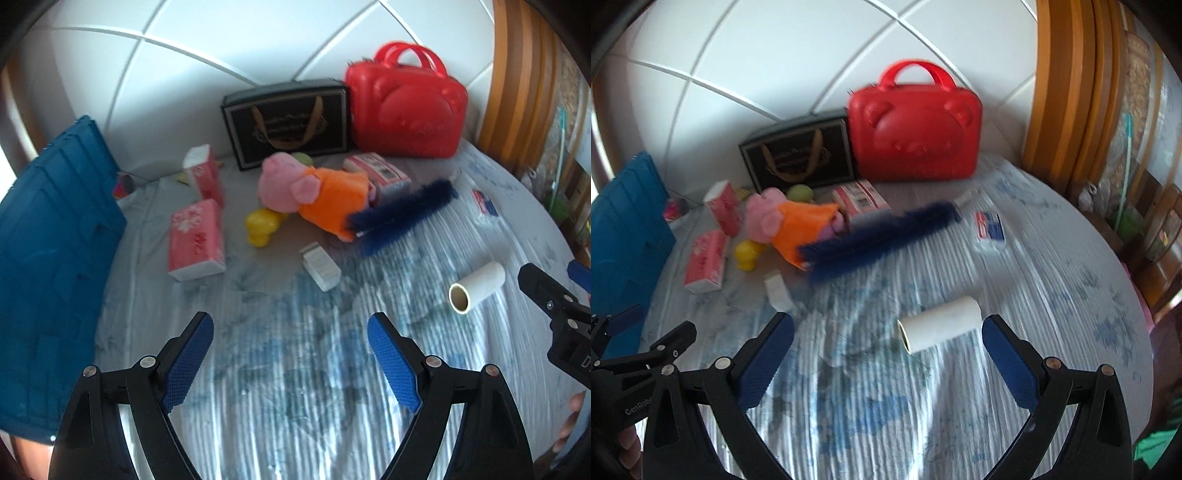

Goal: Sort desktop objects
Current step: 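Grasp the small white medicine box with the left gripper while the right reaches the lint roller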

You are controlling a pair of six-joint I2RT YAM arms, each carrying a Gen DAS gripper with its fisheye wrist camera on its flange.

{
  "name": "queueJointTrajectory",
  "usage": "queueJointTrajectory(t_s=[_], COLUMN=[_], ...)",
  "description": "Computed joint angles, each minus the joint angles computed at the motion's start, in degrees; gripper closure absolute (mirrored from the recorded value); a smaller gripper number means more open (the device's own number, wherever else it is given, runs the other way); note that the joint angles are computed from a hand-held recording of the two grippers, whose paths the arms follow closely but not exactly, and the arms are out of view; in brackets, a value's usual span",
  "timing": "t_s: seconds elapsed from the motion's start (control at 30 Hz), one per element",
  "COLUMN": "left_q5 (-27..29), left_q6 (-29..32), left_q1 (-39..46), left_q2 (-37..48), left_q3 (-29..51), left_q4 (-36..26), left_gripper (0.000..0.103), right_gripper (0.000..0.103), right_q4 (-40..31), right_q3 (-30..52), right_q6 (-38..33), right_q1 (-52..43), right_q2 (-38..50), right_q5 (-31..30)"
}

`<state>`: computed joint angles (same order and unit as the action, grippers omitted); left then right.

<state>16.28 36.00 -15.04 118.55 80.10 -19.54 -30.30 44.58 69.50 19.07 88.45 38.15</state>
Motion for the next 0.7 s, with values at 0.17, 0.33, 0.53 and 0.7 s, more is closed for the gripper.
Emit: queueJointTrajectory(t_s=[0.17, 0.33, 0.53, 0.7], left_q5=[-2.7, -5.6, -8.5, -10.0], left_q6=[0.1, -1.7, -6.6, -9.1], left_q1=[-3.4, -6.5, -9.7, -11.4], left_q2=[7.4, 17.3, 27.8, 35.0], left_q3=[4.5, 13.5, 26.3, 35.3], left_q4=[-0.6, -1.9, -4.9, -7.8], left_gripper=[0.017, 0.017, 0.017, 0.017], right_gripper=[0.000, 0.000, 0.000, 0.000], right_q4=[8.2, 18.5, 26.5, 30.9], right_q3=[-4.1, -7.2, -7.3, -5.1], right_q6=[-0.5, -0.8, 0.8, -0.7], right_q1=[-5.1, -11.2, -17.3, -20.7], right_q2=[5.4, 12.3, 20.0, 25.8], right_q5=[-4.9, -9.0, -11.9, -14.4])
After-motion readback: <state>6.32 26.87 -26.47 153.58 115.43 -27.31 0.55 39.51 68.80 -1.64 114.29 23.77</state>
